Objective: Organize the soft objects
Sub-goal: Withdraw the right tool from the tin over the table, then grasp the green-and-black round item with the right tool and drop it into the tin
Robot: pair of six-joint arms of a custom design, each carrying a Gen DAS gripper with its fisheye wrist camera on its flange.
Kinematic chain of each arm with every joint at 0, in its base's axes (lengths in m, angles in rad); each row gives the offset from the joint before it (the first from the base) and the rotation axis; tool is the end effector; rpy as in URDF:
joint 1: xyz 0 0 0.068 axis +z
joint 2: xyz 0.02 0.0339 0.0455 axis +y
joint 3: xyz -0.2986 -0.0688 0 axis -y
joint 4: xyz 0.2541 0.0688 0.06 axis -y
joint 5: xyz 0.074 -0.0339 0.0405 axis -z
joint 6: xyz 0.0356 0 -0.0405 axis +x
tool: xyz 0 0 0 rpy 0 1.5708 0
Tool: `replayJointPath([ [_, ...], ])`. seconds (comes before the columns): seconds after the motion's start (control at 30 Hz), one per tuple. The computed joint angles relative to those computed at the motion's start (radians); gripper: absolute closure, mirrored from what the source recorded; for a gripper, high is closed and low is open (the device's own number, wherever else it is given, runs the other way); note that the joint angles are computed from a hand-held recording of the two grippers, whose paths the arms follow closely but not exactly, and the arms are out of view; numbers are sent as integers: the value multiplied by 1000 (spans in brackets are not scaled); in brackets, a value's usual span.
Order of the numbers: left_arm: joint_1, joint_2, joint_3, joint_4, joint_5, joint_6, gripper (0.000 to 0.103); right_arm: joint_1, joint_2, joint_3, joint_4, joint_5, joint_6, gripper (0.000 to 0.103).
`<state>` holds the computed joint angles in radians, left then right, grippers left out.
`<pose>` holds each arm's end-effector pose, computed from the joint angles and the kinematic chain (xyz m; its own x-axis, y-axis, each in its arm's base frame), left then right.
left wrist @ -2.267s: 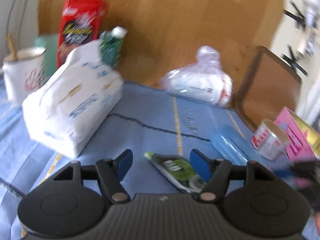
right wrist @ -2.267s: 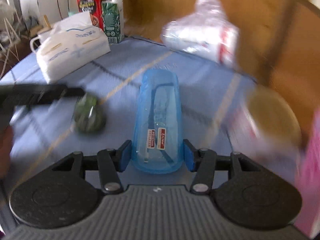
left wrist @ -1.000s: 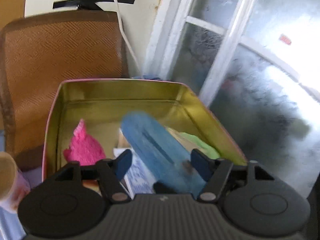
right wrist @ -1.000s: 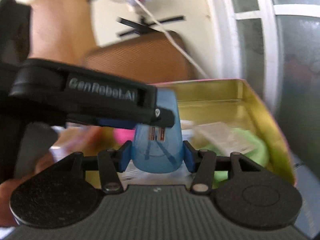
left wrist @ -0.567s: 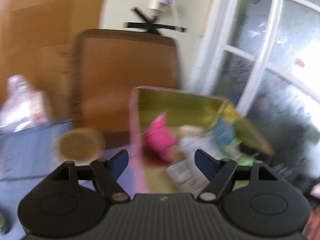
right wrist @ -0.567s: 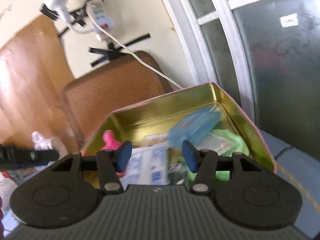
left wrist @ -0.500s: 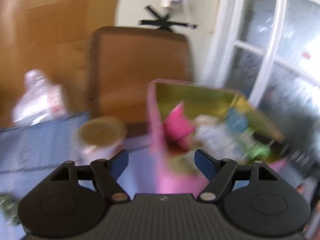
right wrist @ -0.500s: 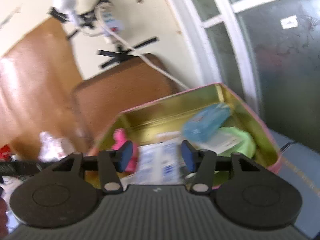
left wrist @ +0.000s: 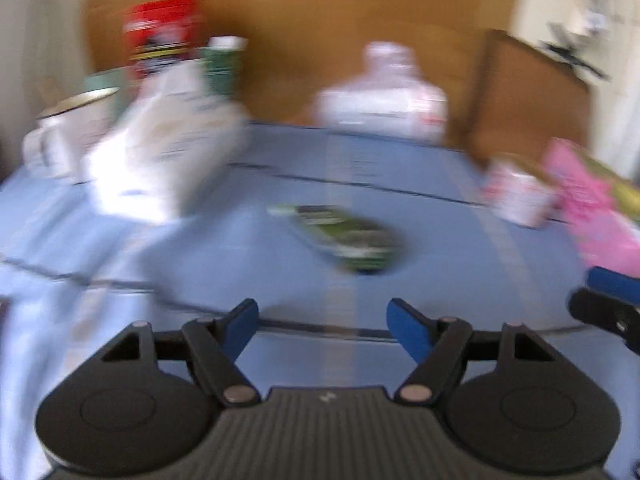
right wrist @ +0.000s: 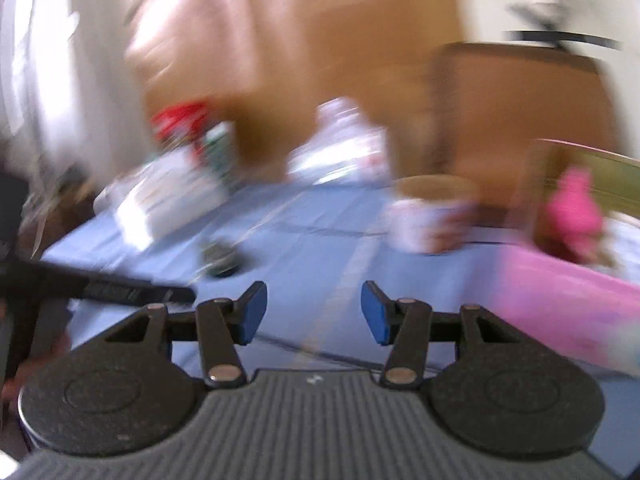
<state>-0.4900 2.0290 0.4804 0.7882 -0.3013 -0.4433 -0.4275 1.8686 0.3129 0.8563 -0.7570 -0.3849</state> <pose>0.2661 -0.1300 0.0542 -0.6607 -0.1118 -0.7423 -0.0262 0.9917 -0.1260 0.2357 -0.0805 0.0815 -0.4766 -0.0828 -0.8752 -0.3839 0.9152 0.1224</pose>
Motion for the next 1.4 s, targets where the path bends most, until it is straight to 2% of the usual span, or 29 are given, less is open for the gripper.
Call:
replayJointPath([
  [0.07,41,34,-38,89,-40,6,30,131,23,33,-8,78,-2,48],
  [0.13,54,65,-71,172,-81,4,30,244,40,102,-73,153,34,46],
  [0.17,68,75,-91,226,-63,-4,30,293,57,153,-115,180,59,42],
  [0.23,90,62,-116,261,-21,-25,30,371,102,232,-157,229,92,34],
  [0.27,98,65,-125,283,-6,-29,30,405,126,276,-183,258,106,34],
  [0.4,91,64,-114,265,-15,-27,30,485,186,393,-299,340,126,38],
  [0.43,89,74,-105,261,-19,-28,30,491,191,378,-261,358,117,51],
  [0.5,82,50,-98,213,-14,-40,29,488,177,343,-234,379,101,51],
  [0.57,88,30,-104,206,57,-57,29,449,154,296,-220,332,98,51],
  [0.7,85,0,-78,172,294,-87,31,310,103,159,-153,214,108,51],
  [0.87,0,2,36,48,443,-107,31,64,74,64,-188,-6,52,51],
  [0.9,-22,11,58,32,458,-110,31,18,77,45,-185,-45,29,51],
  [0.93,-46,17,85,9,460,-110,36,-26,83,24,-173,-75,4,51],
  [0.97,-66,25,113,-18,464,-108,49,-69,91,6,-161,-106,-25,51],
  [1.0,-89,32,146,-57,464,-105,57,-98,99,-10,-142,-127,-39,51],
  [1.07,-122,37,202,-114,479,-116,64,-141,104,-40,-93,-135,-38,51],
  [1.23,-211,5,359,-272,455,-50,68,-262,115,-59,54,-180,38,51],
  [1.4,-297,42,607,-429,425,50,66,-365,126,-61,333,-176,220,51],
])
